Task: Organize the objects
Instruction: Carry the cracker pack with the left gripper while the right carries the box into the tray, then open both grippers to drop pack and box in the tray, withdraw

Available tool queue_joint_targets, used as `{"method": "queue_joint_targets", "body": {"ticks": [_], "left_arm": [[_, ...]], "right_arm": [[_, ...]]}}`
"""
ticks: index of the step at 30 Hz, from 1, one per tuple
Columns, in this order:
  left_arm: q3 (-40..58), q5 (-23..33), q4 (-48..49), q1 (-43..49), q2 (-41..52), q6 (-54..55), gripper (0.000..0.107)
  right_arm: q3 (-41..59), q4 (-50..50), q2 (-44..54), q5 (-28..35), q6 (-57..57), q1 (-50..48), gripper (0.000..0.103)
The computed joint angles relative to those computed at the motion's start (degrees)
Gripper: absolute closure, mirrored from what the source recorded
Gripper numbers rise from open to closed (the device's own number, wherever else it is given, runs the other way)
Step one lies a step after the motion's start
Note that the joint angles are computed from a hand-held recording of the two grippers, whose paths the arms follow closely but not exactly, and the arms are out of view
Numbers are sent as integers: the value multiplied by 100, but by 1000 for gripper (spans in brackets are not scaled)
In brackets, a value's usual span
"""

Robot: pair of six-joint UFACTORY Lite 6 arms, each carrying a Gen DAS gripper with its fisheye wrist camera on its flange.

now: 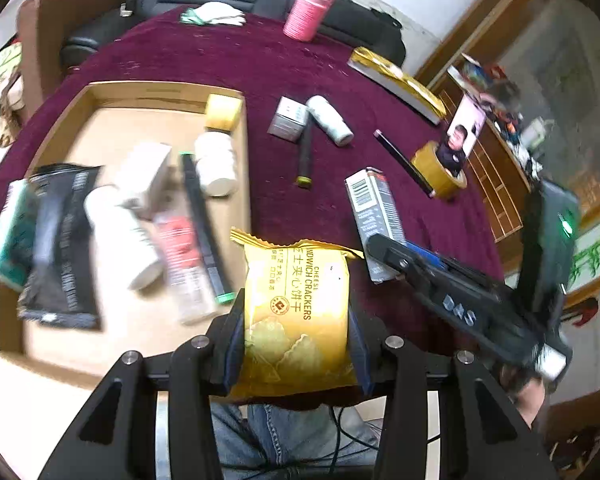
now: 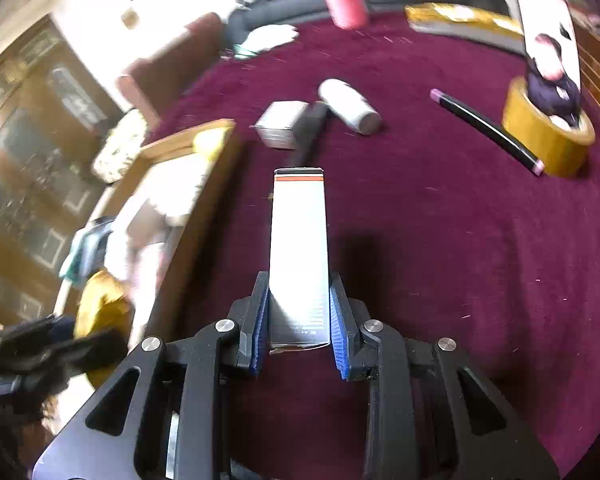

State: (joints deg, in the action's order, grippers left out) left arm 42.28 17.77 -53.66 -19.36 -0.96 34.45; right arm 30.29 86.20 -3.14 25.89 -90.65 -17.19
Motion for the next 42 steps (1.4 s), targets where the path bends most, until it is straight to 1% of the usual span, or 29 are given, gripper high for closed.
{"method": "queue_joint_targets", "body": {"ticks": [2,4,6,7,8,10,12,15,20,22,23,25,28,30,31,33,35,36,39,41,42], "left_arm": [[-209,35,230,247,-345,-109,63],[-271,235,250,635,-519,9,63],[-267,404,348,991,-614,86,63],[-270,403,403,1083,-639,98,63],[-239,435,522,1246,-654,77,63],[-160,627,359,1645,-611,439,63],[-12,723,311,1956,-458,609,63],[284,881,211,2348,-128,915,63],[1199,991,214,2714,810,1061,63],[1671,1021,257,2738,1264,1021,63],[1875,1028,347,2722,1456,917,63],[2303,1152,419,2734,1847,805,63],[2908,1040,536,2685,2409,654,63],[3500,1226,761,2668,2957,335,63],[3761,1318,711,2688,3181,316,63],[4275,1260,1109,2595,3557,-80,63],[4586,1207,1187,2556,3790,-144,63],[4750,1181,1379,2526,3923,-323,63],[5349,1432,1546,2529,4481,-552,63],[5594,1441,1721,2522,4741,-744,63],[5737,1477,1766,2530,4886,-788,63]], "right_arm": [[-277,106,-488,-170,22,362,76],[-457,222,-862,-197,62,744,76],[-407,165,-902,-289,347,1025,76],[-365,233,-927,-219,330,1169,76],[-375,338,-997,-325,276,1327,76],[-215,725,-824,-723,64,1772,76],[34,796,-472,-621,121,1944,76],[428,1057,-73,-869,-45,2293,76],[1201,843,631,-931,237,2525,76],[1696,436,1043,-924,679,2588,76],[1793,418,1132,-940,685,2612,76],[2330,122,1616,-961,939,2647,76],[3127,-520,2307,-972,1537,2656,76],[3648,-1001,2718,-863,2085,2616,76],[3957,-1181,2946,-789,2280,2609,76],[4419,-1661,3277,-777,2735,2649,76],[4957,-2144,3700,-699,3267,2663,76],[5236,-2326,3924,-585,3447,2662,76],[5833,-3175,4415,-669,4225,2781,76],[6301,-3387,4772,-420,4474,2756,76],[6493,-3695,4907,-459,4730,2812,76]]}}
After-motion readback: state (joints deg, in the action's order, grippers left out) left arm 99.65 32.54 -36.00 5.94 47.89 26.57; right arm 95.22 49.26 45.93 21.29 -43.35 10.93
